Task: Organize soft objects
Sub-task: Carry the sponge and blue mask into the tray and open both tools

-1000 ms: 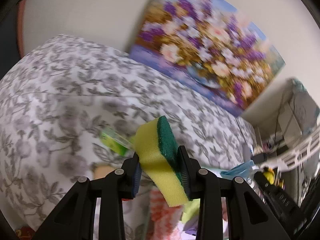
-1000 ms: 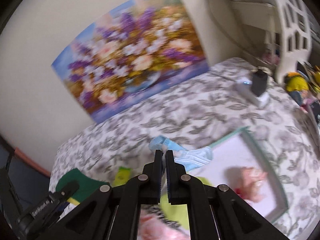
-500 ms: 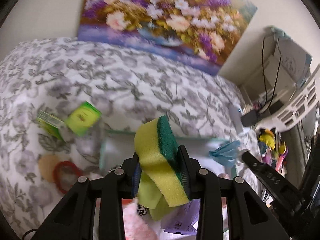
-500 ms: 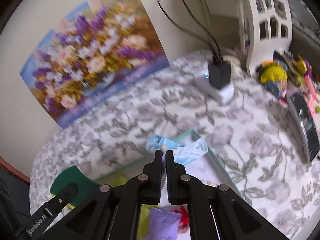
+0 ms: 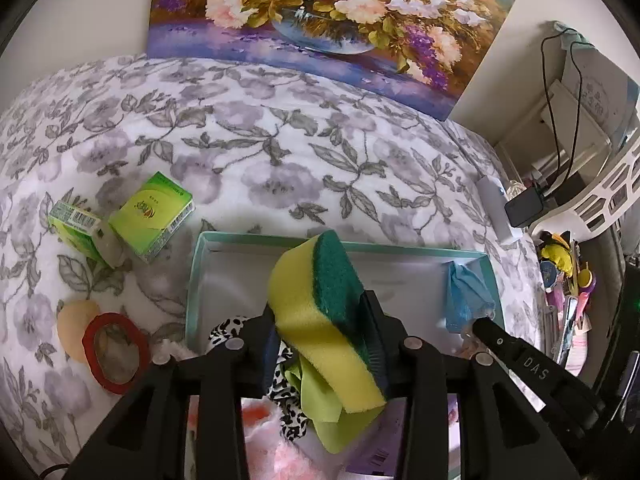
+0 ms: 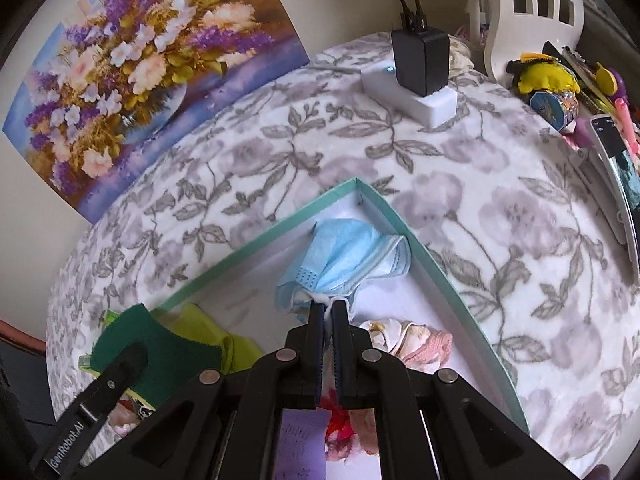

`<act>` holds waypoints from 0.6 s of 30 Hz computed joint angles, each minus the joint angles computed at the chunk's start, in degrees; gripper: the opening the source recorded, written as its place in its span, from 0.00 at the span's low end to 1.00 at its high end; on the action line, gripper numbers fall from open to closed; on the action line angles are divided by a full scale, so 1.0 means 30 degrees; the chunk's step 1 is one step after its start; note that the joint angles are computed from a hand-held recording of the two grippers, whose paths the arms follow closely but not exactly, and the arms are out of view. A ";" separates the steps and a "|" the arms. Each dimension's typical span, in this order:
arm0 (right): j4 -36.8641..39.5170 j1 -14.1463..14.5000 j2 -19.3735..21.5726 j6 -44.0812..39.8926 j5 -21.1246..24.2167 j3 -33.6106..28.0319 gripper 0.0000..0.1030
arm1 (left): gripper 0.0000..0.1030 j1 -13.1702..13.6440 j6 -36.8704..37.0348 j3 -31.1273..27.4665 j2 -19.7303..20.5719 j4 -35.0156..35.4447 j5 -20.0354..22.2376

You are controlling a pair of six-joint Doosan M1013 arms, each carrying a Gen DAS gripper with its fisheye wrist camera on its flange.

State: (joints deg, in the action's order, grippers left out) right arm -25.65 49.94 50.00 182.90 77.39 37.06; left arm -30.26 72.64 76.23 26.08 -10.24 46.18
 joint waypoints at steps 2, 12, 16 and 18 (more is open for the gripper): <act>0.0176 -0.0002 0.0116 -0.0204 0.0237 -0.0281 0.07 | 0.43 -0.0008 -0.0165 -0.0131 0.0023 0.0209 0.0313; 0.0637 0.0067 0.0625 -0.1260 0.1743 -0.1744 0.08 | 0.74 -0.0021 -0.0766 -0.0776 -0.0231 0.1280 0.1491; 0.0596 0.0162 0.1067 -0.2103 0.2655 -0.2902 0.34 | 0.79 -0.0017 -0.0858 -0.0846 -0.0449 0.1726 0.1528; 0.0543 0.0215 0.1273 -0.2396 0.3066 -0.3420 0.40 | 0.84 -0.0039 -0.1415 -0.0889 -0.0510 0.2516 0.1580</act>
